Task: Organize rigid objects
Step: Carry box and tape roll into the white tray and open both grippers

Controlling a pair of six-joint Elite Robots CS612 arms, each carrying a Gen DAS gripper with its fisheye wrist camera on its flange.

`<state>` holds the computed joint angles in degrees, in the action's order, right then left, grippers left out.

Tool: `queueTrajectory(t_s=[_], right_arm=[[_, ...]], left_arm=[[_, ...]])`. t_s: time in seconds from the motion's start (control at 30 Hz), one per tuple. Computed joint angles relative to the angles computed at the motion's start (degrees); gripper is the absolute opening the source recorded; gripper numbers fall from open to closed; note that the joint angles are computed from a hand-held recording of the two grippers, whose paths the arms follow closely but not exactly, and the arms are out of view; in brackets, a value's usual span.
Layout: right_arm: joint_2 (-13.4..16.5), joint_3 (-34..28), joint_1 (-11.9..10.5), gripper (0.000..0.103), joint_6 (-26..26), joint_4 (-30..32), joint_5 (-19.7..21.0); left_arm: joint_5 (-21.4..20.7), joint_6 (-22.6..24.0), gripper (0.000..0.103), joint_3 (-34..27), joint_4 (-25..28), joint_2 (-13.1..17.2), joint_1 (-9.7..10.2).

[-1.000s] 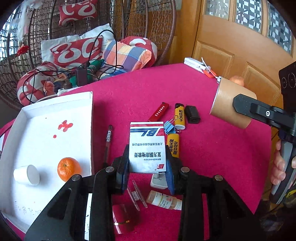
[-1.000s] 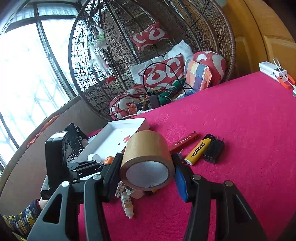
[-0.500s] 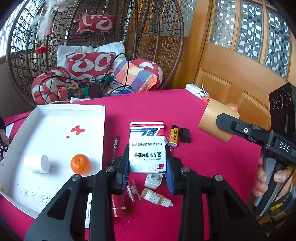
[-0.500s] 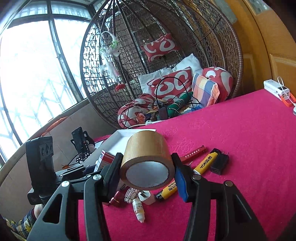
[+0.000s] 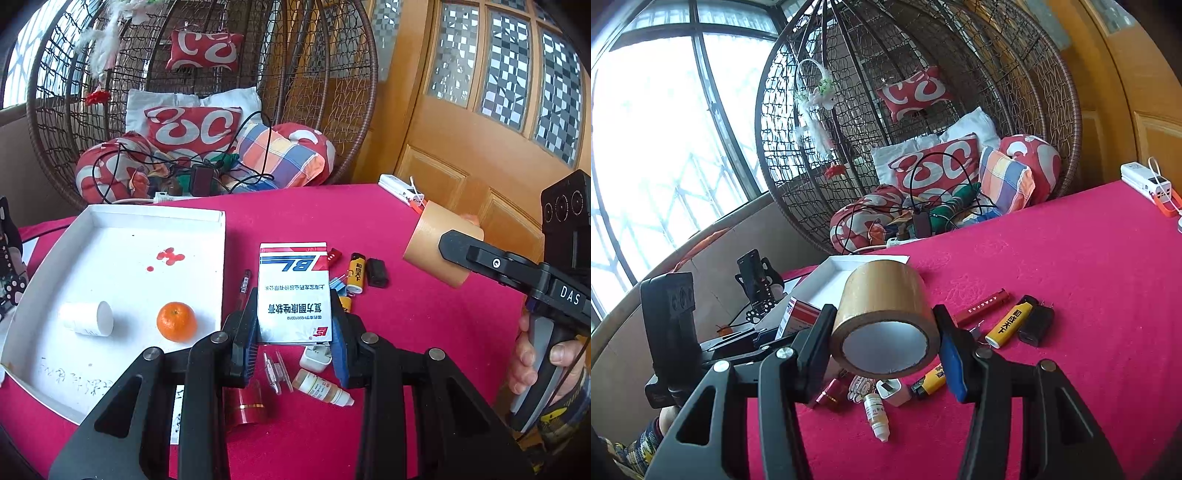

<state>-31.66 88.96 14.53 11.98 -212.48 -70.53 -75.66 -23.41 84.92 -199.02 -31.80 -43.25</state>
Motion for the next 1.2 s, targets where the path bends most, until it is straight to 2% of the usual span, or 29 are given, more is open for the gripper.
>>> queueTrajectory(t_s=[0.87, 1.2], right_arm=[[0.28, -2.84, 1.89, 0.052, -3.98, 5.88, 0.77], [0.65, -4.7, 2.58, 0.052, -5.71, 8.66, 1.15]], left_arm=[[1.14, -4.82, 0.032, 3.99, -4.85, -0.55, 1.04], [2.75, -6.99, 0.032, 5.25, -6.2, -0.9, 1.68]])
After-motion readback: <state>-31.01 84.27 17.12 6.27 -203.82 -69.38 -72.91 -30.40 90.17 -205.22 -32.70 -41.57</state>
